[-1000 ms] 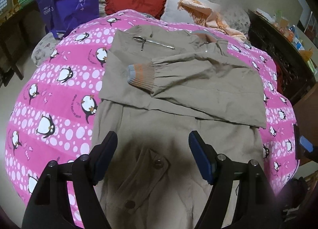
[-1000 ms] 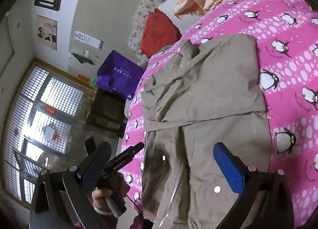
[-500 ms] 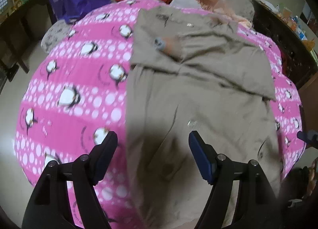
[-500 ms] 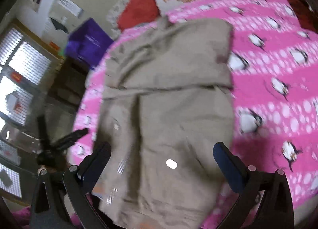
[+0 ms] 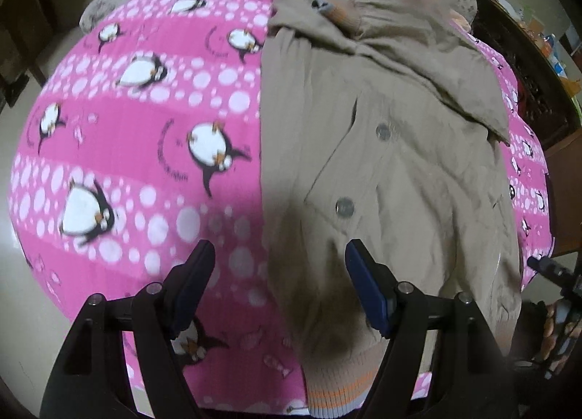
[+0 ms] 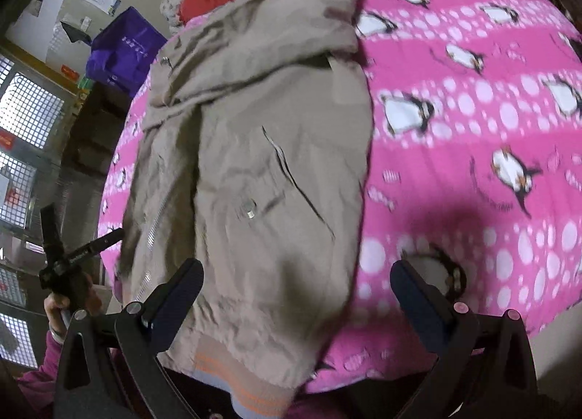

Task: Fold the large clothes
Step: 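Reach both tools to the ribbed hem and close the right tool on it, then grasp the ribbed hem with the left tool while the right tool holds it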

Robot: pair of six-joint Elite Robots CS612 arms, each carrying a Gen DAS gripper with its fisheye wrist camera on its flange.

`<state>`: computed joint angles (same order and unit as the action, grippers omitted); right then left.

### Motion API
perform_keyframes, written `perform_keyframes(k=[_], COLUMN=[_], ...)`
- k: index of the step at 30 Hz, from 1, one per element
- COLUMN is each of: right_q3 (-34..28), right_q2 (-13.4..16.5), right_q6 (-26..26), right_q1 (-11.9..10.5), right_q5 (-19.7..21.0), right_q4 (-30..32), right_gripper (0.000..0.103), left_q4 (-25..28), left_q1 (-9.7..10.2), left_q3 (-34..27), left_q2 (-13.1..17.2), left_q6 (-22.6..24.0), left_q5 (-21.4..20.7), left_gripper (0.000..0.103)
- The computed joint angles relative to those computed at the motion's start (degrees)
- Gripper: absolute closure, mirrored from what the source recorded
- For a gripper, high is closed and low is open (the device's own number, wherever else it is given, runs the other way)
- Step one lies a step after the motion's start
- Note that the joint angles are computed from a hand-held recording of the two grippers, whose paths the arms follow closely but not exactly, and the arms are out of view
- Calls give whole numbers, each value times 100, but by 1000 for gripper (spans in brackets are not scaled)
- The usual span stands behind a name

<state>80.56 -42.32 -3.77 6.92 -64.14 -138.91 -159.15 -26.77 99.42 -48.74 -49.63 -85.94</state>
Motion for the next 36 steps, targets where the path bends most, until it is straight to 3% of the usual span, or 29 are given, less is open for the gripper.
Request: perform_keyframes(k=[4, 7, 10, 12, 13, 14, 19, 21, 23, 26, 27, 28, 33, 36], right_q3=[155, 134, 69, 71, 64, 51, 197, 194, 171, 217, 234, 258, 415, 380], right_q2=[-1, 78, 170, 198, 206, 209, 83, 71, 73, 14, -7, -24, -93, -64], right_q6=[231, 455, 553, 585, 535, 442, 414, 383, 311, 225, 123, 56, -339, -467], right_q1=[-94, -99, -60, -46, -39, -19, -41, -26, -34, -119, -147, -160, -164, -97], right_q5=[373, 468, 376, 398, 414, 341, 11, -218, -154, 443, 667, 770, 1184, 1080], right_q4=[-15, -68, -113, -239, -257, -282, -814, -812, -560, -158, 33, 97, 449, 658], right_gripper=[2, 14, 29, 55, 92, 100, 100, 100, 100, 77, 49, 37, 36, 36], left_q4=[57, -79, -91, -160, -152, -122, -14, 2, 192, 302, 232, 167, 198, 374], left_q1=[28, 100, 112, 117, 120, 111, 62, 12, -44, -80, -66, -50, -74, -109], left_q3=[-40, -101, -138, -130, -124, -118, -58, -30, -59, -60, -46, -47, -7, -112], left_q2=[88, 202, 225, 220, 213, 204, 158, 157, 143, 137, 150, 172, 160, 196], left_q6=[-99, -381, -522, -489, -479, -479, -335, -234, -92, 18, 43, 62, 175, 299], left_q5=[-271, -587, -607, -635, -633, -621, -586, -553, -452, -580, -717, -844, -922, -941], left_gripper=[29, 29, 29, 29, 29, 29, 23, 18, 16, 7, 4, 0, 0, 0])
